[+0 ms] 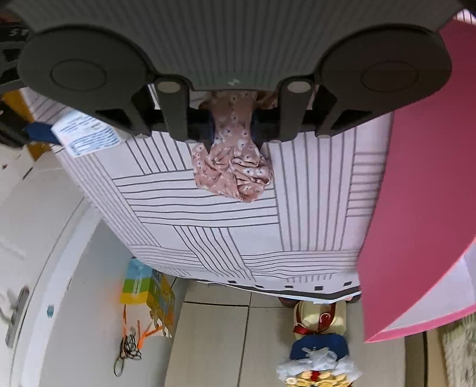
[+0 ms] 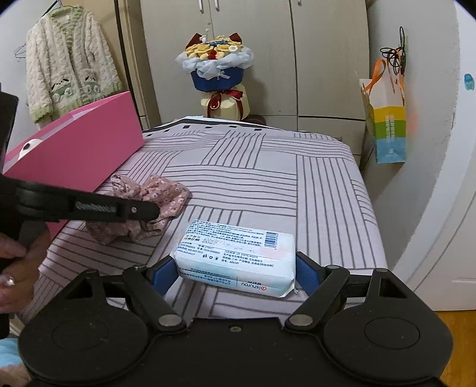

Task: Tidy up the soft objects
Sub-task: 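Lift the wipes pack in the right tool and the cloth in the left tool toward the pink box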

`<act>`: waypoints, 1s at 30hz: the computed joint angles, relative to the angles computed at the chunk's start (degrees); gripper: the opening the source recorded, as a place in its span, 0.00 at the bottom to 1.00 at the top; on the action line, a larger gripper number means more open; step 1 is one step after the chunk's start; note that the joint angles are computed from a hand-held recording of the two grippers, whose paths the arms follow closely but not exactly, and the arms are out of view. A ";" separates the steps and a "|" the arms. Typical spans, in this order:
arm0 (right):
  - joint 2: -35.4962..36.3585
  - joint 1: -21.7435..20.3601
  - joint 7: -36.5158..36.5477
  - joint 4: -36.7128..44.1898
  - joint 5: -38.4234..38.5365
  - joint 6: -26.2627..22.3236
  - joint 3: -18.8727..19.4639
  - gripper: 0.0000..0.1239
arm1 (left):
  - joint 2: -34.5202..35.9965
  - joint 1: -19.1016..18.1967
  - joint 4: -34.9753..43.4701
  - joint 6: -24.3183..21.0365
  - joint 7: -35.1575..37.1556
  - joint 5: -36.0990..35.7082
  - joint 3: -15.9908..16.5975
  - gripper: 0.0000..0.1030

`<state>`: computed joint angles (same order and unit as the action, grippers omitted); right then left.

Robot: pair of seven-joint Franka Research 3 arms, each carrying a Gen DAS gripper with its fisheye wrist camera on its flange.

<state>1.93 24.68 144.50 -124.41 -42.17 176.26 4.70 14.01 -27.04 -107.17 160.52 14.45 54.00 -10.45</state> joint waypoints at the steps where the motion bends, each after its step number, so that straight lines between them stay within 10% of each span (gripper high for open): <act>1: -0.19 0.05 -0.18 -0.28 0.16 0.42 0.09 0.69 | -1.00 0.08 -1.17 0.74 -0.79 0.41 0.18 0.18; 9: -3.19 0.11 -13.95 -3.63 12.02 3.69 3.06 0.69 | -11.25 4.45 -12.54 6.14 7.66 -9.53 -3.44 0.18; 19: -9.37 11.98 -58.25 -4.68 56.31 -3.99 0.32 0.69 | -27.97 2.50 -27.75 6.57 36.57 -41.45 -2.81 0.18; 30: -6.70 15.34 -84.96 6.94 78.50 -8.67 2.73 0.69 | -44.50 5.53 -35.95 5.74 41.23 -42.36 -2.94 0.19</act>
